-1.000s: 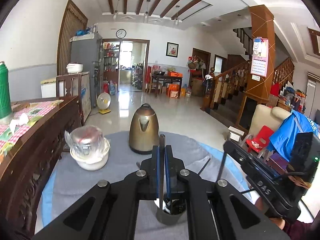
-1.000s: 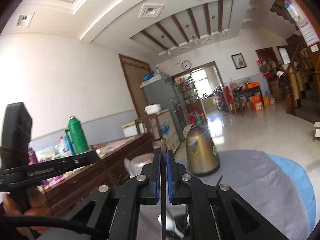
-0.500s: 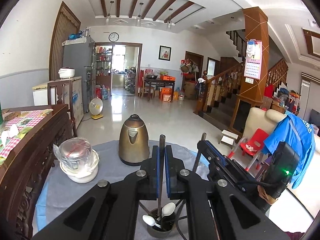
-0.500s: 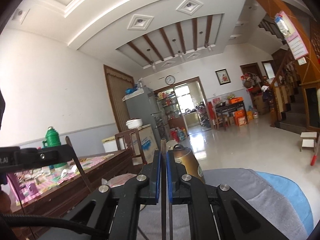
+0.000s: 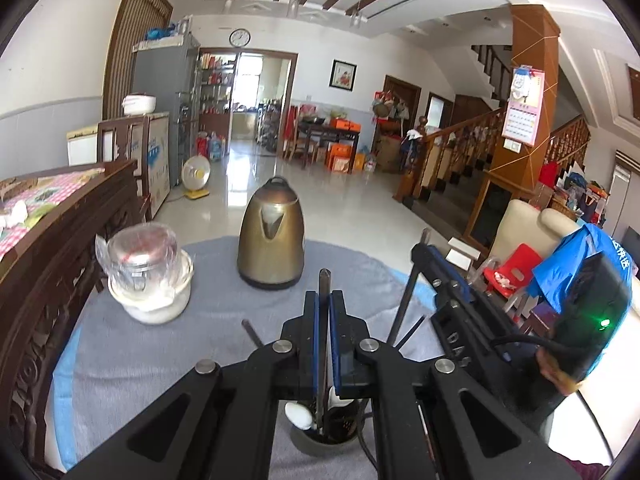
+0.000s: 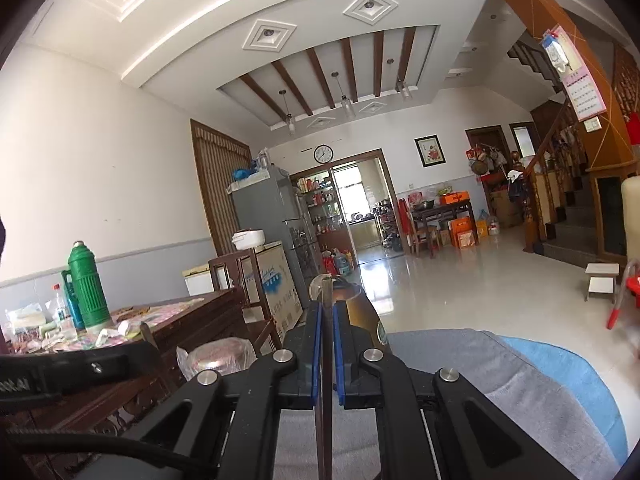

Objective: Organize utensils
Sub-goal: 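Lift both held chopsticks and carry them above the utensil holder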

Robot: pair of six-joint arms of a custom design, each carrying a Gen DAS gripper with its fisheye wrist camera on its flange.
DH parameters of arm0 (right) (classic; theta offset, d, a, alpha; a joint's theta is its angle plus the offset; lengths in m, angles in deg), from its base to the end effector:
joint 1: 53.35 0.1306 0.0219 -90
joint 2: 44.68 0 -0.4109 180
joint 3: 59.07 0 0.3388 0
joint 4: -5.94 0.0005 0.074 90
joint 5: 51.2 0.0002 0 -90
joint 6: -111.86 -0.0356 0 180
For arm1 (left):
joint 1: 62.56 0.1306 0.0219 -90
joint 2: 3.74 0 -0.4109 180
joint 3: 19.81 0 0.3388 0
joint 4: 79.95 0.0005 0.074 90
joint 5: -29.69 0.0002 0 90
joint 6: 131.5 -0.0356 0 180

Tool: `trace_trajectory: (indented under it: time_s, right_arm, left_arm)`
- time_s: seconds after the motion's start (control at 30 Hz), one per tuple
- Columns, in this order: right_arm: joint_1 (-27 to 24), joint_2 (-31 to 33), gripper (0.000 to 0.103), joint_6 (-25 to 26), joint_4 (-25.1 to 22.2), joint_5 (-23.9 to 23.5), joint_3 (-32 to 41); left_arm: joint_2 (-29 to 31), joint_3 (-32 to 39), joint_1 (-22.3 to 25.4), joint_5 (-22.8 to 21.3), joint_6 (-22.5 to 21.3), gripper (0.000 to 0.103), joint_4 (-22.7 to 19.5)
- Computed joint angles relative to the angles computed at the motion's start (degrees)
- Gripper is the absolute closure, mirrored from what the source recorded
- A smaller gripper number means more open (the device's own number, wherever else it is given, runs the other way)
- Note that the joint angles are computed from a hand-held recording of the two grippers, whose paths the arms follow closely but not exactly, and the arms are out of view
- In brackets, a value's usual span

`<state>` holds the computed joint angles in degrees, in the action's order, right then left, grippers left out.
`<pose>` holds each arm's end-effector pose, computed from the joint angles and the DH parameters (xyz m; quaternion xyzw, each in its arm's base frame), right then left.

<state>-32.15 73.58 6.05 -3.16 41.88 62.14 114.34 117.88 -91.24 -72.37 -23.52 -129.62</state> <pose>0.6197 0.2378 0.4980 -0.0170 0.7438 0.1930 0.6397 0.5548 -0.2956 0.5522 0.0281 0.8626 -0.1132 0.4922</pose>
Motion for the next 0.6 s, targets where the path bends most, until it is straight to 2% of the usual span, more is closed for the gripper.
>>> trace_trajectory:
  time_s: [0.1,0.17,0.3,0.6]
  right_arm:
    - [-0.4,-1.0,0.097,-0.1,0.3,-1.5,-2.3]
    - [-0.7,-1.6,0.097,-0.2,0.0,-2.4,-3.5]
    - [-1.2,-2.9,0.097,-0.8,-1.0,-4.5,-6.1]
    - [-1.9,-5.1,0.097,-0.7,-1.7,-6.3,-9.4]
  left_arm:
    - [0.4,-0.2,0.0,-0.2,1.4,0.098,-1.9]
    - [1.2,0.3,-0.4,-1.7,2.0,0.098,-4.4]
    - [1.3,-0.8,-1.0,-3.9,3.0,0.098,-6.9]
    - [-0.8,-5.1,-2.8,-8.7,3.2,0.097,-6.0]
